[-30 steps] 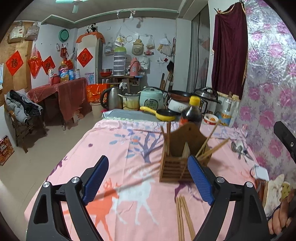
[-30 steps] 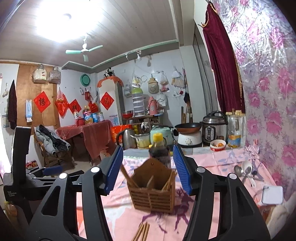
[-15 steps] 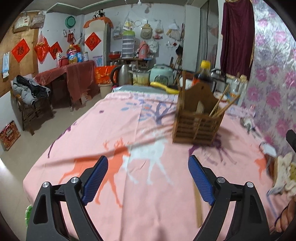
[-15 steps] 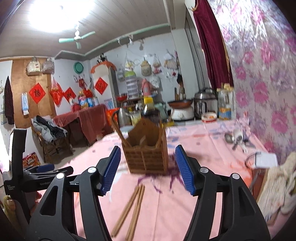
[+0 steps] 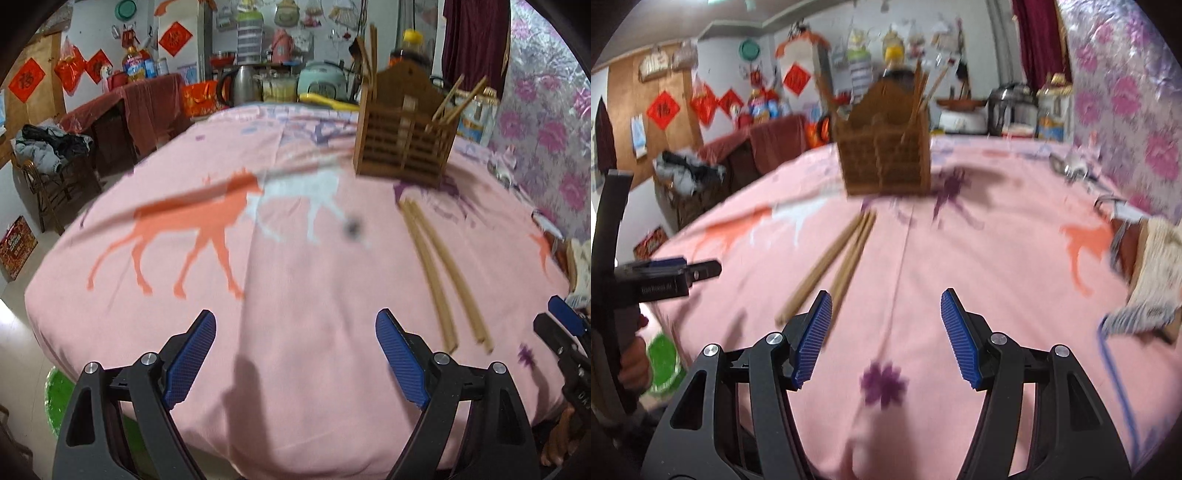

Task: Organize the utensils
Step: 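Move both open tools back down toward the loose chopsticks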

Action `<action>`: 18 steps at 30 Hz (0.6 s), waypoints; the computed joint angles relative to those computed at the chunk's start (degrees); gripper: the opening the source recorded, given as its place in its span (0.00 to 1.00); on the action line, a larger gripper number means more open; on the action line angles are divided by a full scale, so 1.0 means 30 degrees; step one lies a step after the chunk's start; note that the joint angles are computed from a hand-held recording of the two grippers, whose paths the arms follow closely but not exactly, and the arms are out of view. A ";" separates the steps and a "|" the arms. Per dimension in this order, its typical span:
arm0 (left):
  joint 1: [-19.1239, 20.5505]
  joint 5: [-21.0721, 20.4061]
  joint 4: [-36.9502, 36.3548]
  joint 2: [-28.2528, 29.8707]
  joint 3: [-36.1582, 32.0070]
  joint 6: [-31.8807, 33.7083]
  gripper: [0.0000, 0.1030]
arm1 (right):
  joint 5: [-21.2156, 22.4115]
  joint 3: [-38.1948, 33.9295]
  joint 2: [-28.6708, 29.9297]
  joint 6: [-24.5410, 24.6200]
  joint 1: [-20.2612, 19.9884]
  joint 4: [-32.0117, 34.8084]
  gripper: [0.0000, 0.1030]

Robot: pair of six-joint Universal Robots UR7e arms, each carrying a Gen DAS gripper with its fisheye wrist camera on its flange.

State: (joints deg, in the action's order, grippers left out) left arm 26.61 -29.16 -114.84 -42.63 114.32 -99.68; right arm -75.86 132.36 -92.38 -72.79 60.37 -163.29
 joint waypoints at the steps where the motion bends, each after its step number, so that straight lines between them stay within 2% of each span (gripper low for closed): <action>1: 0.0047 -0.0221 -0.0234 0.0047 0.0166 -0.0045 0.84 | -0.0240 0.0111 0.0074 -0.0272 0.0022 -0.0111 0.59; 5: 0.0323 -0.0789 -0.1117 -0.0070 0.0713 -0.0126 0.84 | -0.0634 0.0436 0.0039 -0.1126 0.0185 0.0194 0.59; 11: 0.0368 -0.0673 -0.0848 -0.0105 0.0734 -0.0271 0.86 | -0.1283 0.1034 0.0398 -0.1889 0.0549 -0.0927 0.59; 15: 0.0329 -0.0645 -0.0410 0.0098 0.0518 -0.0384 0.88 | -0.2098 0.1068 0.0981 -0.1707 0.0843 -0.1969 0.57; 18: 0.0320 -0.0594 -0.0779 0.0245 0.0473 0.0073 0.88 | -0.2444 0.0785 0.1587 -0.0540 0.0855 -0.3436 0.56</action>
